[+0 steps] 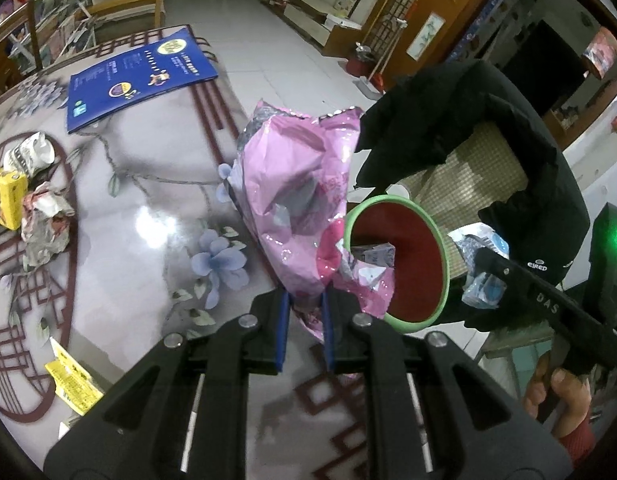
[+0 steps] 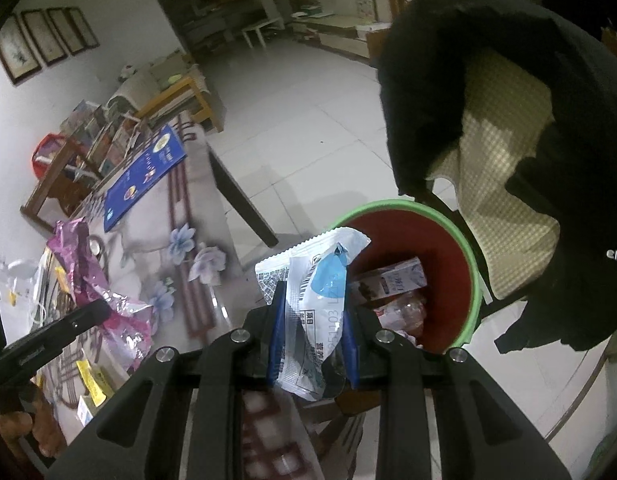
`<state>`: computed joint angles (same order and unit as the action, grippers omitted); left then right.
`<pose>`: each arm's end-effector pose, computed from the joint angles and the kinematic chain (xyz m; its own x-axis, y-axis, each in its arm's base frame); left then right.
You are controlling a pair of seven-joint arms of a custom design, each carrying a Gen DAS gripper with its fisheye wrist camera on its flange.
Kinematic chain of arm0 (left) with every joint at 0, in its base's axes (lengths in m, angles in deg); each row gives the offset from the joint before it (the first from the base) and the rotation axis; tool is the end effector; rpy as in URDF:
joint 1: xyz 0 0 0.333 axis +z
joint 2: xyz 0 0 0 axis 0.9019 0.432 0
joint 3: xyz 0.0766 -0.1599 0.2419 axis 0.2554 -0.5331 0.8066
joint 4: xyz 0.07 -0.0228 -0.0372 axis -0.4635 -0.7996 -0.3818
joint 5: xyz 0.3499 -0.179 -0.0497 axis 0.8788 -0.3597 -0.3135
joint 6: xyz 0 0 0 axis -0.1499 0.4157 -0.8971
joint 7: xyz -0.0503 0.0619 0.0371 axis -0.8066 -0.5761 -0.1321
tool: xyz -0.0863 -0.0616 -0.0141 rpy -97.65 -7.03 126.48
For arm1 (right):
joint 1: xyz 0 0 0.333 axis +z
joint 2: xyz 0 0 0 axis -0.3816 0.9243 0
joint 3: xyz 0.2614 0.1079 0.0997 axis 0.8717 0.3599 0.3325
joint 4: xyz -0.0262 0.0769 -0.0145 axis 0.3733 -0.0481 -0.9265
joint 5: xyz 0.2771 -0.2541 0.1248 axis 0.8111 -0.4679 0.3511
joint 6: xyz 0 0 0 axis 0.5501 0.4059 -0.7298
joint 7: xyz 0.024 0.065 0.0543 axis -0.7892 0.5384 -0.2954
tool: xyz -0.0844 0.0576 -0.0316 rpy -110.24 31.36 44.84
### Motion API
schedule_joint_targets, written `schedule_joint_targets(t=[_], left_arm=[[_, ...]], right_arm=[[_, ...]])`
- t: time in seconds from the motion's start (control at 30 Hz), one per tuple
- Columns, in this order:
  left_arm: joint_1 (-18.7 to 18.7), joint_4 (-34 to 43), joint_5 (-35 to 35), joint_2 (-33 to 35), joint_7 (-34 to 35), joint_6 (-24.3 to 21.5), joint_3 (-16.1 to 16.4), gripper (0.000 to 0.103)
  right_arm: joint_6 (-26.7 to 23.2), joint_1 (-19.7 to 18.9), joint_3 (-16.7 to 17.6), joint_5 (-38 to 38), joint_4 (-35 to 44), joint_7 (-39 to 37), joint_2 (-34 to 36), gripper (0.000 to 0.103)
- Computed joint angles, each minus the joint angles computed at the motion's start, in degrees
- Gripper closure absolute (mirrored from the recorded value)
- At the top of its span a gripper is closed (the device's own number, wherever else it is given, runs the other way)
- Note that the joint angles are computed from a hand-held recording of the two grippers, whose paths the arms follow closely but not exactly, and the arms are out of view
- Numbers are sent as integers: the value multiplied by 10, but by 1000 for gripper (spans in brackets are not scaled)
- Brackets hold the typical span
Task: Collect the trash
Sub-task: 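Carry the pink bag and blue-white wrapper over the red bin, then open both tools over the red bin to drop the bag and wrapper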
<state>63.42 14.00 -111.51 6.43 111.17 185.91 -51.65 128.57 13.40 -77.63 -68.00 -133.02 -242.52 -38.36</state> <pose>0.7569 -0.1379 0.3789 -0.6186 -0.7227 0.3082 -0.7607 0.4527 -0.4652 0.5891 0.4339 0.3735 -0.5764 -0.7687 -0.2774 -0.6020 0.6289 -0.4921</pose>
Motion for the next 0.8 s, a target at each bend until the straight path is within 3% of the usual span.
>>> schedule_joint_targets(t=[0.3,0.73,0.8], left_arm=[[-15,4,14,3,-8,4,2,90],[-35,31,34,23,-2,-9,-2,90],[-38,41,36,29,-1,-16,-3,90]], right_arm=[[34,-21,0,-3,-65,32,-31,78],[52,-43,2,8,-101,34,-40,78],[53,-44,1,8,-107,40,-43,74]])
